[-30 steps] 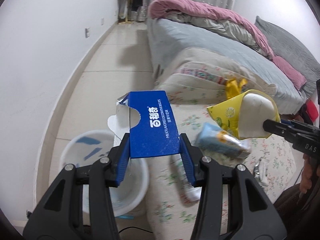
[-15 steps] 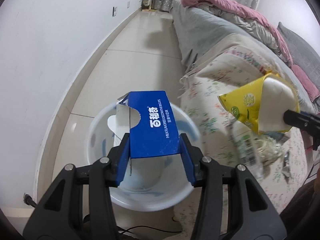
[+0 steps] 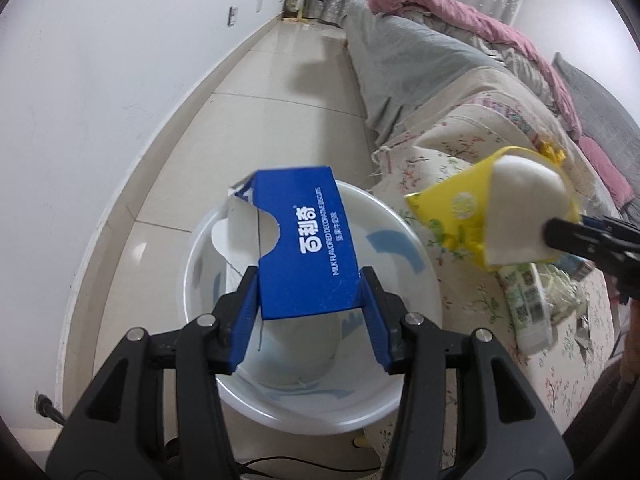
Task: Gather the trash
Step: 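Carry the blue box over the white bin with the left gripper and release it, then lower the paper cup into the white bin and open the right gripper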
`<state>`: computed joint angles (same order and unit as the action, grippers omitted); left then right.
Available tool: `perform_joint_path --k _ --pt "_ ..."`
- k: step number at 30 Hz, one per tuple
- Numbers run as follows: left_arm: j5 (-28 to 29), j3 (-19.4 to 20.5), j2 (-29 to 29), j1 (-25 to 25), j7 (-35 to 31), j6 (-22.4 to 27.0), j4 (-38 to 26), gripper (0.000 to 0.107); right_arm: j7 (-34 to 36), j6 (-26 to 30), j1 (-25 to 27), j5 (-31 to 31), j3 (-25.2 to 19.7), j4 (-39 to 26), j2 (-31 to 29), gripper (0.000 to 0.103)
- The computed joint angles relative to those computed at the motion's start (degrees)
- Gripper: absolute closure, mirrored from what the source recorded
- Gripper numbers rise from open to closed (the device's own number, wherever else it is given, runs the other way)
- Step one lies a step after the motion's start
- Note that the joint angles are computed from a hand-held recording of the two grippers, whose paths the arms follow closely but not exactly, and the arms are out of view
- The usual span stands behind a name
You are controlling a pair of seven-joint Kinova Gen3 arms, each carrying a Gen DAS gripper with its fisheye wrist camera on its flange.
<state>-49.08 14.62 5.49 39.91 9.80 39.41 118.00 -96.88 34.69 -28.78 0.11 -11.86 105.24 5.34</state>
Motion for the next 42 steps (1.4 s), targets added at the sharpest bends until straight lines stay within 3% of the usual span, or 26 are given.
perform_joint_path --k 6,18,19,21,23,36,42 --pt "2.5 0.4 0.5 0.3 -3.2 1.3 -1.1 0.058 -0.8 -0.3 -0.6 1.0 0.0 0.2 0.2 0.072" --pt "3.9 0.1 -0.2 0.4 -1.7 0.8 0.1 0.057 -2.5 0.1 -1.7 3.3 -0.3 -0.1 0.3 0.072" --pt "4.1 0.2 -0.3 0.3 -1.8 1.1 0.0 0.055 -2.5 0.3 -1.8 3.4 -0.3 -0.3 0.5 0.072" --pt "6.5 0.4 -0.7 -0.3 -4.1 1.6 -0.6 0.037 -2.7 0.8 -2.2 3.8 -0.4 -1.0 0.9 0.072" --pt "7.0 0.9 -1.3 -0.1 -4.1 3.2 -1.0 0.025 -3.3 1.1 -2.8 4.7 -0.4 -1.6 1.2 0.072" --pt "12.4 4.1 -3.7 -1.5 -2.6 14.7 -2.5 0.015 -8.3 2.0 -7.8 9.3 -0.5 -3.5 5.5 0.071" --pt "11.7 4.1 -2.5 -0.4 -2.1 18.8 -3.8 0.014 -5.4 0.0 -7.0 6.3 -1.2 -2.5 6.0 0.055"
